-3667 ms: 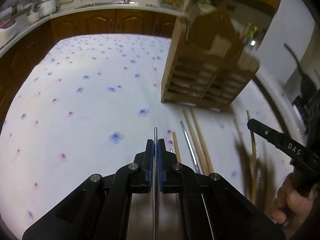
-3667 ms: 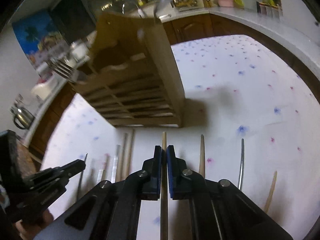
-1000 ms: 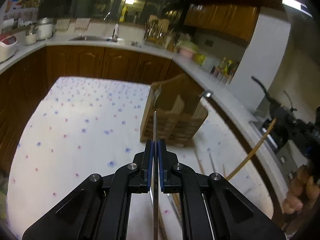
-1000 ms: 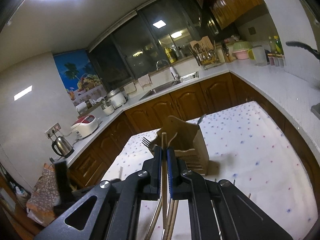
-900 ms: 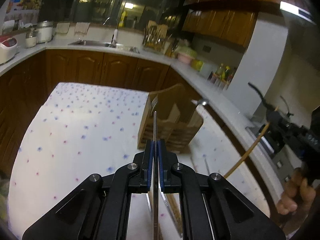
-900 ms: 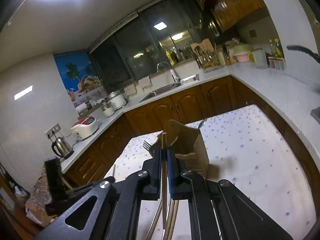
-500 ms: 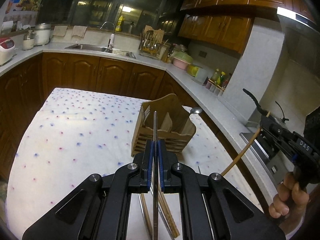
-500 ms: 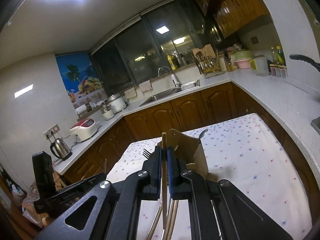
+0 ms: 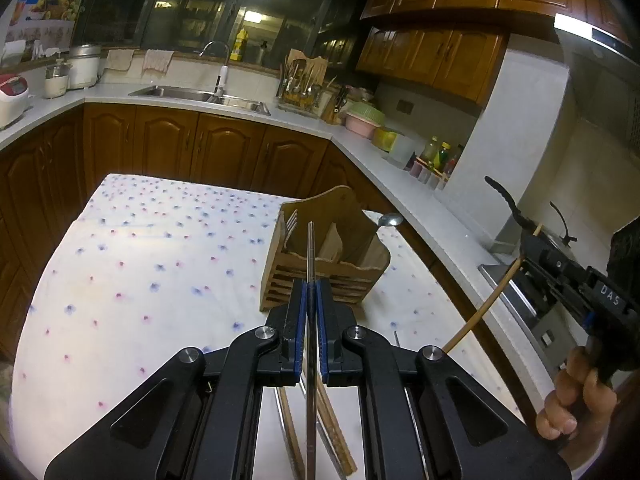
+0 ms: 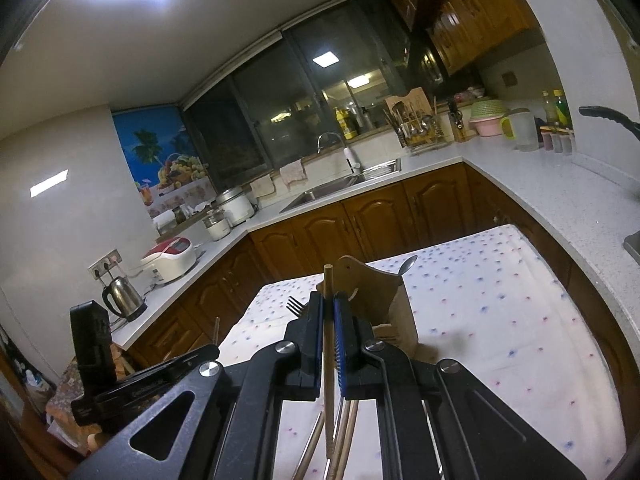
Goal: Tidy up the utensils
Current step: 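Lift both chopsticks and carry them above the wooden holder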
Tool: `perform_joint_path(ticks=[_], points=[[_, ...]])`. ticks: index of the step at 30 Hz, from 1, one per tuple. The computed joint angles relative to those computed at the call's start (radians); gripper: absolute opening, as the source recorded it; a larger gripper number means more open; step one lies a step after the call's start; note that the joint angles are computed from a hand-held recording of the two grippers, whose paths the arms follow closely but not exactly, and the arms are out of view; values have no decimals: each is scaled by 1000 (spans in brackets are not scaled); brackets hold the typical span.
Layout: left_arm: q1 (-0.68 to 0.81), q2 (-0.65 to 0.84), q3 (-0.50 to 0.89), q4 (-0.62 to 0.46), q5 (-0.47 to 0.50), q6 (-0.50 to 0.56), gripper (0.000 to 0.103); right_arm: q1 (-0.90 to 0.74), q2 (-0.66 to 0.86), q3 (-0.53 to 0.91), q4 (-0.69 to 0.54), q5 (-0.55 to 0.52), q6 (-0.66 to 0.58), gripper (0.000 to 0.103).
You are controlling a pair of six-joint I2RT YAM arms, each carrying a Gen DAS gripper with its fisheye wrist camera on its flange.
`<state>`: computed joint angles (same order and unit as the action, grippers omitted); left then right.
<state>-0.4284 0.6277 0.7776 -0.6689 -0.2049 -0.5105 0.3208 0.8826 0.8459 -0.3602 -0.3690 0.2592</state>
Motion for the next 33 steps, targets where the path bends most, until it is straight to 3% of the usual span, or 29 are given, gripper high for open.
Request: perform_joint_path(ticks=[33], points=[[-29, 55, 58, 78, -21, 23, 4, -3, 19, 50, 9, -5, -9, 5]])
